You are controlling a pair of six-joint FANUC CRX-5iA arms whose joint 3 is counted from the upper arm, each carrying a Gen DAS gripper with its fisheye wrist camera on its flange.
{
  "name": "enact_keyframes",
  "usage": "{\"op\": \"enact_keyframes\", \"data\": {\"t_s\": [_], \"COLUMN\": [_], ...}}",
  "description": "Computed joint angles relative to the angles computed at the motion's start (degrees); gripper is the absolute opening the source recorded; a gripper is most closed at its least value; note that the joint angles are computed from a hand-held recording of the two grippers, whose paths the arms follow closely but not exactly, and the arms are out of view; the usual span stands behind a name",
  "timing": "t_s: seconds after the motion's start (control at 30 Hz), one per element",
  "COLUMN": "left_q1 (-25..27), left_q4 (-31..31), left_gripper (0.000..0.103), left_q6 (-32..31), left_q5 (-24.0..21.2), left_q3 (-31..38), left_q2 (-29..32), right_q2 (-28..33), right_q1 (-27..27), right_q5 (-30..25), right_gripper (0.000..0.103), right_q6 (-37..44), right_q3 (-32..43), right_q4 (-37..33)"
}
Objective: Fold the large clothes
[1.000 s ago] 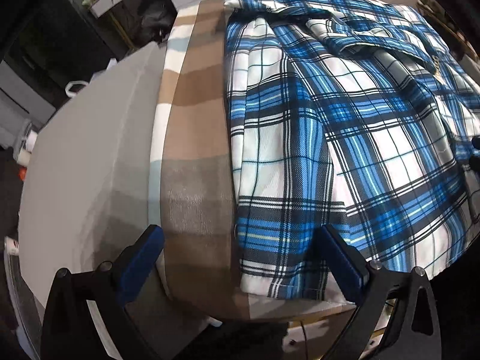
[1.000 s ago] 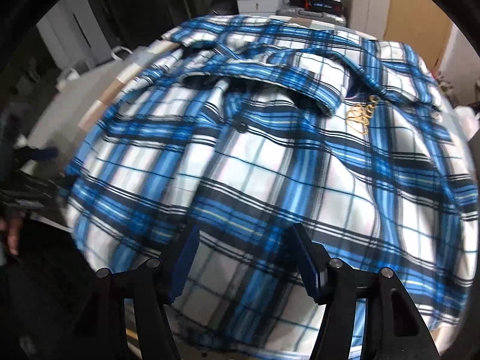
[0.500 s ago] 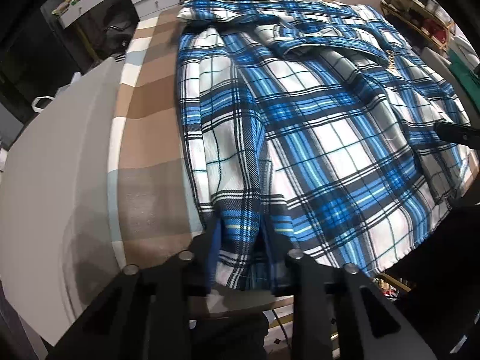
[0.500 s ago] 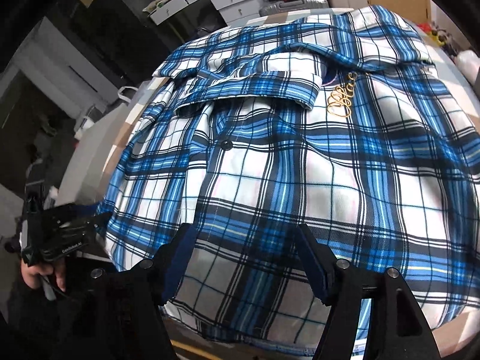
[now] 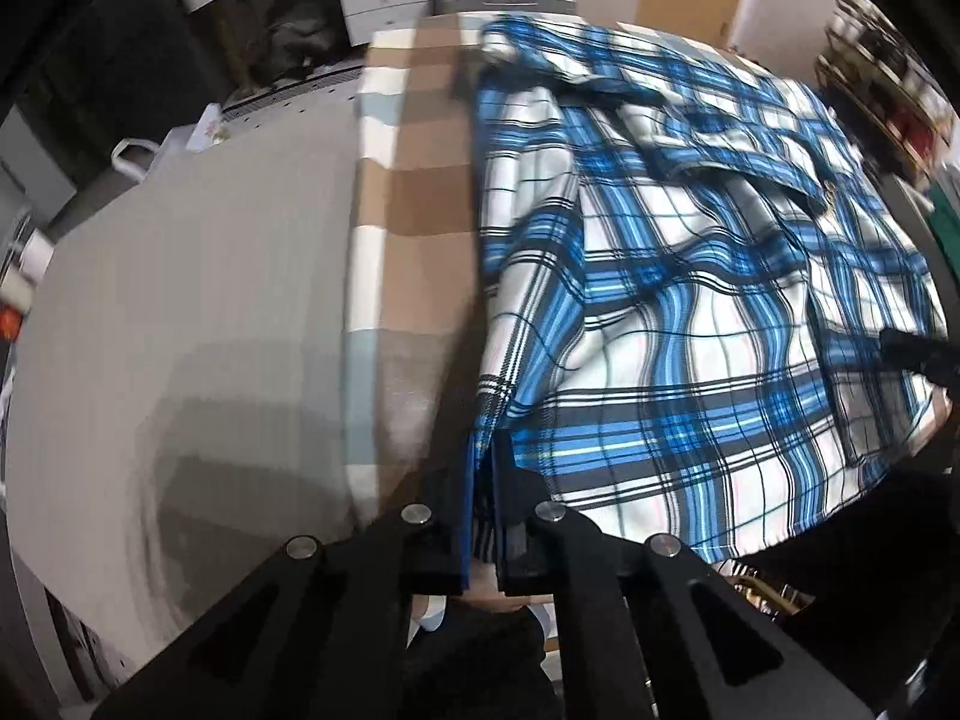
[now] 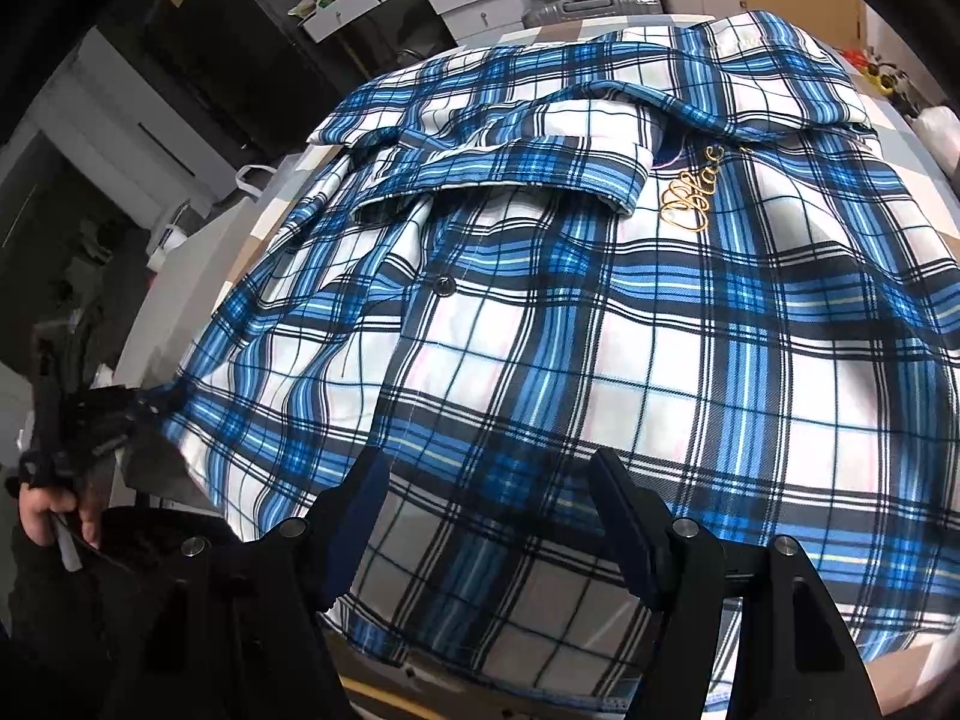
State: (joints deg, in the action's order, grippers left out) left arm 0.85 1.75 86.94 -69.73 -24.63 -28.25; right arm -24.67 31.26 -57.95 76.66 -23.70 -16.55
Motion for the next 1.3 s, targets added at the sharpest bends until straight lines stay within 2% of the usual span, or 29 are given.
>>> {"op": "enact_keyframes", "data": {"t_s": [0.07,0.2,0.23,0.27,0.3,0.33,0.4,0.47,0.53,0.63,0.7,0.77,0.8,0.97,1.07,1.13,1.23,1.3], "left_q1": [-0.3,4.8,6.9,8.3,8.2,6.8,4.4,3.5,0.9,-0.4,-0.1,1.0,1.4,-2.2,-4.6,-5.1,0.3,4.7], "left_q4": [-1.7,7.9,10.3,13.8,14.4,12.5,9.2,9.0,4.7,2.8,2.4,3.4,4.2,-2.4,-7.0,-7.8,-0.3,7.3], "left_gripper": [0.003,0.007,0.023,0.050,0.064,0.076,0.076,0.076,0.076,0.074,0.058,0.000,0.000,0.000,0.000,0.000,0.001,0.018], "left_q6": [3.3,0.4,-2.3,-5.3,-5.8,-4.3,-2.0,-2.8,-0.5,-1.4,-2.1,-2.9,-4.0,-2.1,0.3,1.7,-1.4,-4.9], "left_q5": [-1.3,-1.9,-1.8,-0.9,0.2,1.4,2.2,3.2,1.7,2.4,2.9,1.8,1.0,-0.5,-1.7,-1.8,0.2,0.0], "left_q3": [0.8,-2.7,-3.4,-5.0,-5.4,-4.9,-2.9,-2.0,0.8,1.5,0.8,0.9,0.9,2.3,2.8,2.5,-0.2,-2.5], "left_q2": [0.5,0.5,1.0,0.7,0.6,1.2,3.4,5.8,9.0,10.5,9.0,8.5,8.5,7.4,5.4,3.1,0.2,0.7], "right_q2": [0.2,0.2,0.2,0.2,0.1,0.0,0.0,0.2,0.3,0.5,0.5,0.3,0.0,-4.9,-9.1,-10.9,-11.5,-9.6], "right_q1": [0.4,0.1,-0.1,-0.4,-0.7,-0.9,-1.3,-2.0,-2.7,-3.4,-3.5,-3.5,-3.4,-5.6,-14.6,-15.8,-15.8,-18.3], "right_q5": [-0.1,-0.2,-0.2,-0.2,-0.1,-0.1,-0.1,-0.3,-0.4,-0.6,-0.6,-0.4,-0.1,3.9,4.5,3.2,0.5,-2.5], "right_gripper": [0.069,0.069,0.069,0.069,0.069,0.069,0.070,0.070,0.070,0.070,0.070,0.070,0.070,0.070,0.070,0.072,0.078,0.078], "right_q6": [-0.5,-0.8,-0.8,-0.7,-0.8,-0.9,-1.2,-1.2,-1.3,-1.3,-1.6,-2.0,-2.4,-3.0,3.8,1.5,-2.4,-1.3], "right_q3": [-0.1,-0.1,-0.1,0.0,0.0,-0.1,0.0,0.1,0.2,0.4,0.3,0.2,0.0,-2.0,-1.9,-2.9,-4.5,-4.1], "right_q4": [0.6,0.7,0.5,0.2,0.1,0.0,-0.2,-0.7,-1.3,-2.0,-1.9,-1.6,-1.2,-1.3,-9.3,-4.7,5.1,6.8]}}
